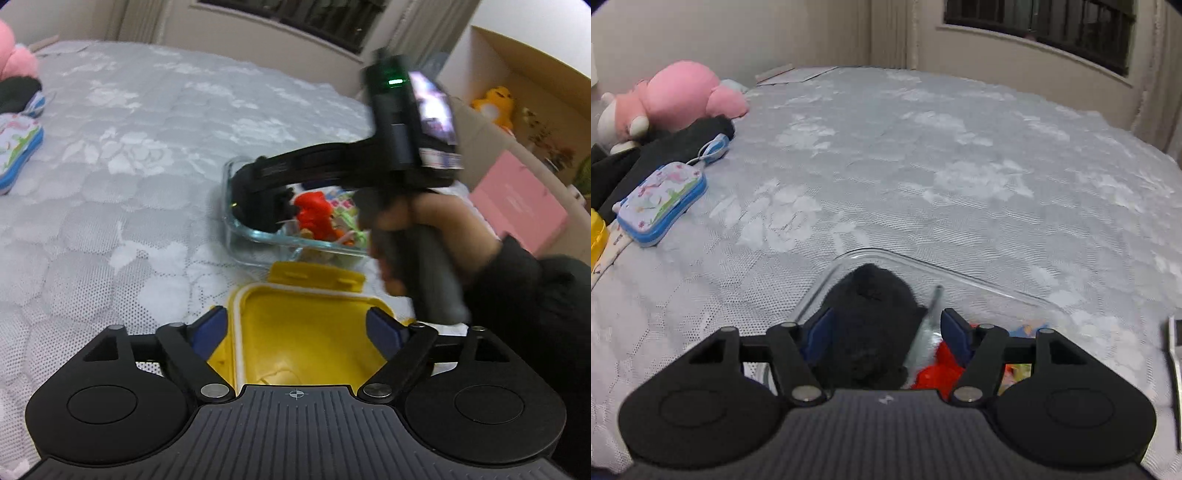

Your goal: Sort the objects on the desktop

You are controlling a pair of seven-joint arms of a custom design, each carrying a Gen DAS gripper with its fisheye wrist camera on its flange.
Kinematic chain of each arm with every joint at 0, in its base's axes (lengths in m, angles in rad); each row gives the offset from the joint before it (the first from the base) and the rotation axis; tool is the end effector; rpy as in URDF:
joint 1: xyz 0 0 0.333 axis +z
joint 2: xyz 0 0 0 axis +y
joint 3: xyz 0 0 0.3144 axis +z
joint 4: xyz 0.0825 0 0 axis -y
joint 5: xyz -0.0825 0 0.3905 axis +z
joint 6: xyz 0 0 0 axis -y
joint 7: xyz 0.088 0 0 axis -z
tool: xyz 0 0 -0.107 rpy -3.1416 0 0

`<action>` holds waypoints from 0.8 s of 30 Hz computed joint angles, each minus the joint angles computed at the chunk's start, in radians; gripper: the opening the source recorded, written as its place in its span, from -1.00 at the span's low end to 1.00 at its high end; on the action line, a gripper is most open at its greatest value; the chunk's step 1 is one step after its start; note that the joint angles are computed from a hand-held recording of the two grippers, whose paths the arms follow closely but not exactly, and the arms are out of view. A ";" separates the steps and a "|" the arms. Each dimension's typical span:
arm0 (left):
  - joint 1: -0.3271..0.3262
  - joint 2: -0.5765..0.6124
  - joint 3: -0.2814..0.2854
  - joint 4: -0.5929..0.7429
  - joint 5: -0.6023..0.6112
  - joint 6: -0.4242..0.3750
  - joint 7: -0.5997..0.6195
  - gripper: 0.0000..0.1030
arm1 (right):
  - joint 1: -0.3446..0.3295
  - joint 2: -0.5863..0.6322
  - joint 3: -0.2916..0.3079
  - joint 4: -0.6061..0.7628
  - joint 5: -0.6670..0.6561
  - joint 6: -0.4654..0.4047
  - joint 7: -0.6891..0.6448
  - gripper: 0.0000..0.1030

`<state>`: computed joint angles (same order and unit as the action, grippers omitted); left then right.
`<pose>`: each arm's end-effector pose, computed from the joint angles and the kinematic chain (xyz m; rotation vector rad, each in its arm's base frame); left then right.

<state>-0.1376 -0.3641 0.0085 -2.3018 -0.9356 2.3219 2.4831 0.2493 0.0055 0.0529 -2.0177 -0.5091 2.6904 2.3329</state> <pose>0.4777 -0.0764 0.5338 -1.4360 2.4434 -1.3098 0.5729 0.1952 0.5171 -1.7141 1.8480 -0.6806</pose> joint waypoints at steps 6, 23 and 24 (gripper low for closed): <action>0.007 -0.005 0.027 -0.015 -0.053 -0.043 0.037 0.81 | 0.014 0.025 0.004 0.049 0.066 -0.065 0.052 -0.11; 0.082 0.008 0.045 -0.032 -0.103 -0.145 0.060 0.82 | 0.124 0.136 -0.012 0.278 -0.098 -0.346 0.187 -0.76; 0.086 0.013 0.046 -0.030 -0.105 -0.151 0.058 0.82 | 0.108 0.112 -0.014 0.248 -0.059 -0.298 0.187 -0.75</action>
<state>-0.0521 -0.3514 0.0544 -2.3314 -1.0410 2.1713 2.5415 0.3575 0.1172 0.0386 -1.7702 -0.5680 2.3923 2.5196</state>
